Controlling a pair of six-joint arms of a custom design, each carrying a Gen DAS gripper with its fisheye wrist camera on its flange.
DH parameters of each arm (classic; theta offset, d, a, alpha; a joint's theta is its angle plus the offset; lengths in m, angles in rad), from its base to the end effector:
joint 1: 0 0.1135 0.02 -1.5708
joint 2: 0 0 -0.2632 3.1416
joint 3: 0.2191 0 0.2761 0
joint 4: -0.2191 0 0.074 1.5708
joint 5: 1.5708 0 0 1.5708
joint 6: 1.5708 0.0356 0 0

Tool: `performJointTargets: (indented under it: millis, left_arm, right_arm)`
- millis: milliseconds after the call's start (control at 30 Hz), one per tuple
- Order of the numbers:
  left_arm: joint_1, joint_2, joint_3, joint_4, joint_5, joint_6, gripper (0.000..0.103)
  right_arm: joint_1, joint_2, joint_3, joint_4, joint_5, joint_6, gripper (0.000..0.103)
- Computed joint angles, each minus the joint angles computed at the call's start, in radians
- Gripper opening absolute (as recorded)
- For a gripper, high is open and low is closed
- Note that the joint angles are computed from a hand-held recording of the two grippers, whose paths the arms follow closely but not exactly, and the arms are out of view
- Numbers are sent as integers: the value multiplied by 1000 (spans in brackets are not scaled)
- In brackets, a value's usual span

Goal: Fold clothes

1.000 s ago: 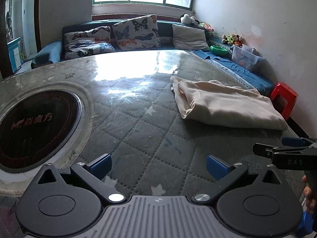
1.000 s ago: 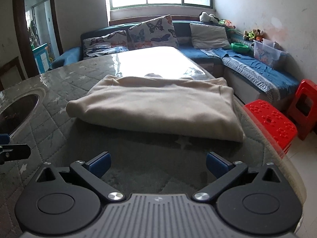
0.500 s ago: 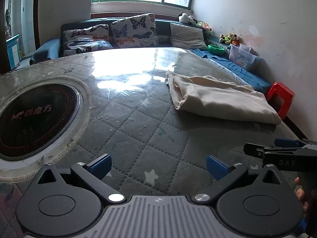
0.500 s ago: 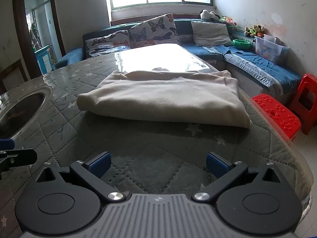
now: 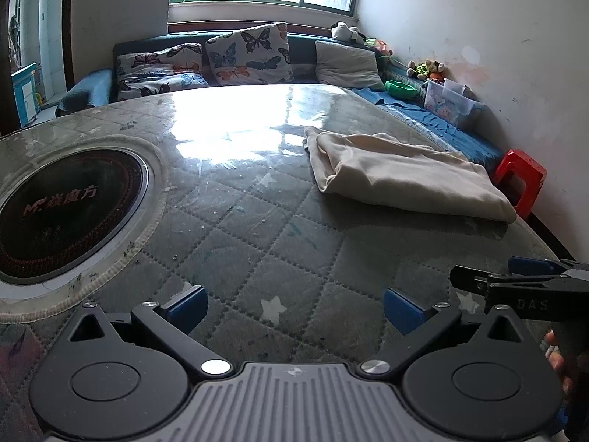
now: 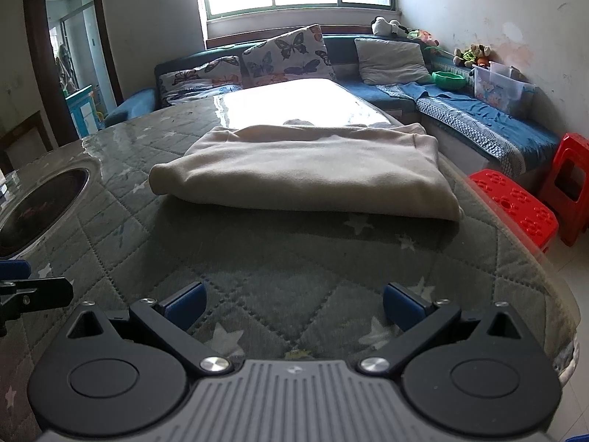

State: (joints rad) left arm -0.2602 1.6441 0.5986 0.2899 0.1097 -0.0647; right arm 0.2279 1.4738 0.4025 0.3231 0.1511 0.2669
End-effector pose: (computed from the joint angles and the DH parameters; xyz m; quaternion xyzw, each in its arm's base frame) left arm 0.2947 -0.0825 0.0979 0.1111 0.9102 -0.1137 0.3825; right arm 0.2509 0.0527 0.0933 0.0480 0.9132 0.0305 0.4035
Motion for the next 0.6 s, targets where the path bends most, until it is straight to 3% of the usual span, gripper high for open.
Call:
performJointTargets:
  millis: [600]
  left_arm:
    - [-12,-20,-17,3,-15,3,103]
  right_arm:
    - [27,-23,-21,6,10,15,103]
